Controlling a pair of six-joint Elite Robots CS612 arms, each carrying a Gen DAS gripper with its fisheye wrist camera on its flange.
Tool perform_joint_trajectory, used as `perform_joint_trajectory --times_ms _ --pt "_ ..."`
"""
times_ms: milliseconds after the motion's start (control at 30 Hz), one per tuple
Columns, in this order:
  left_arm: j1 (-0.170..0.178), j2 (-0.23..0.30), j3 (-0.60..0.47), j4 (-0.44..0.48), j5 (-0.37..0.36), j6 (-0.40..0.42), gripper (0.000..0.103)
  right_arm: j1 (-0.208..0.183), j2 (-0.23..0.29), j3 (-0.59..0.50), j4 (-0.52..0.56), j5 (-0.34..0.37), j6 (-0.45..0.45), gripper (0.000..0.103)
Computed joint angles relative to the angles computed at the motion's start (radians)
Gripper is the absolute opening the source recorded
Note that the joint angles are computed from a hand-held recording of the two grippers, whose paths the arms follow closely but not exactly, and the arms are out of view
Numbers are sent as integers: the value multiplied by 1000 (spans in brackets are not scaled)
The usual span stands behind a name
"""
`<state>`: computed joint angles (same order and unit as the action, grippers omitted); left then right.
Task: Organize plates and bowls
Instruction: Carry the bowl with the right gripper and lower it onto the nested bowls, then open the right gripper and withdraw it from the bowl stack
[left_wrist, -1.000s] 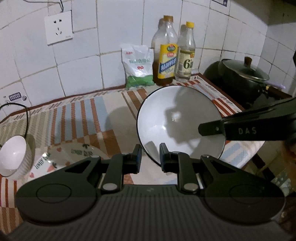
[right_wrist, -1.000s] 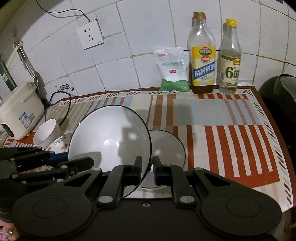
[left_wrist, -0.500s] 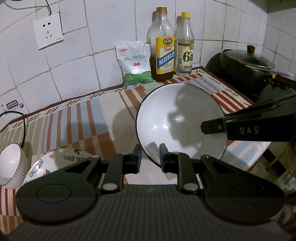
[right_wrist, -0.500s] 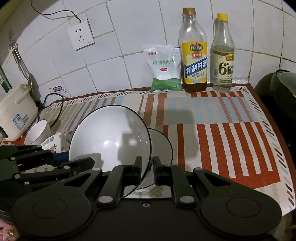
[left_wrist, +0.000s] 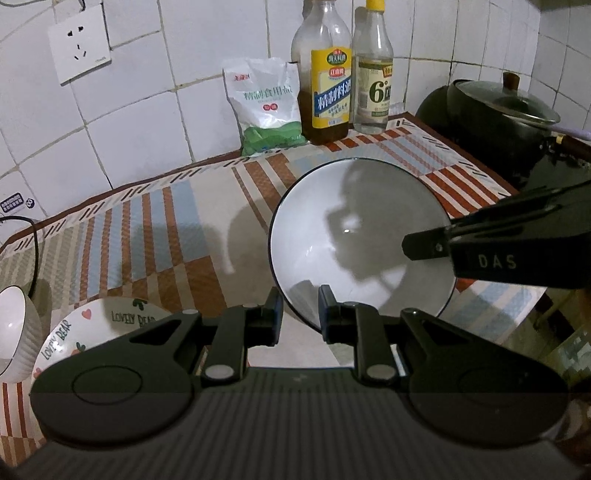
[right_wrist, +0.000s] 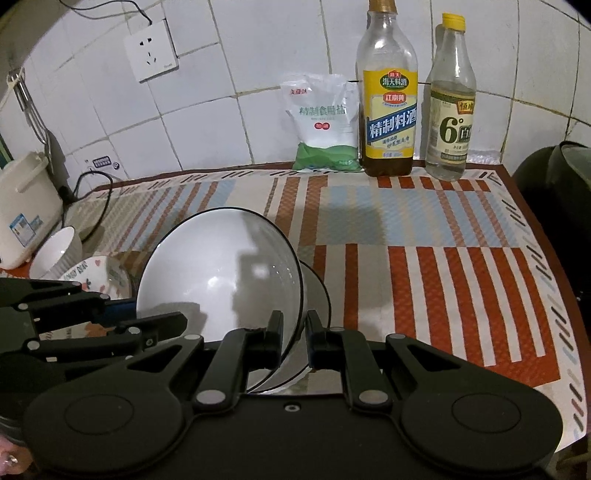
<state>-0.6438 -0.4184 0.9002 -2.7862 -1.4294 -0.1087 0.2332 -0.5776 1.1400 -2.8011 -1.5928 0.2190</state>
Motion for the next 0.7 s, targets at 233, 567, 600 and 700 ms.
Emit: perform_joint_trajectory --times_ms 233,567,600,700 --pt "6 18 -33 29 -23 -4 19 5 12 -16 16 -39 -29 16" --pt "6 27 -42 23 -25 -11 19 19 24 0 -77 -106 -118 22" --pt "7 26 -42 22 -27 -12 19 20 25 1 -82 -109 -129 27" --pt "8 26 -40 10 -34 -12 21 16 26 19 -134 -89 -136 32"
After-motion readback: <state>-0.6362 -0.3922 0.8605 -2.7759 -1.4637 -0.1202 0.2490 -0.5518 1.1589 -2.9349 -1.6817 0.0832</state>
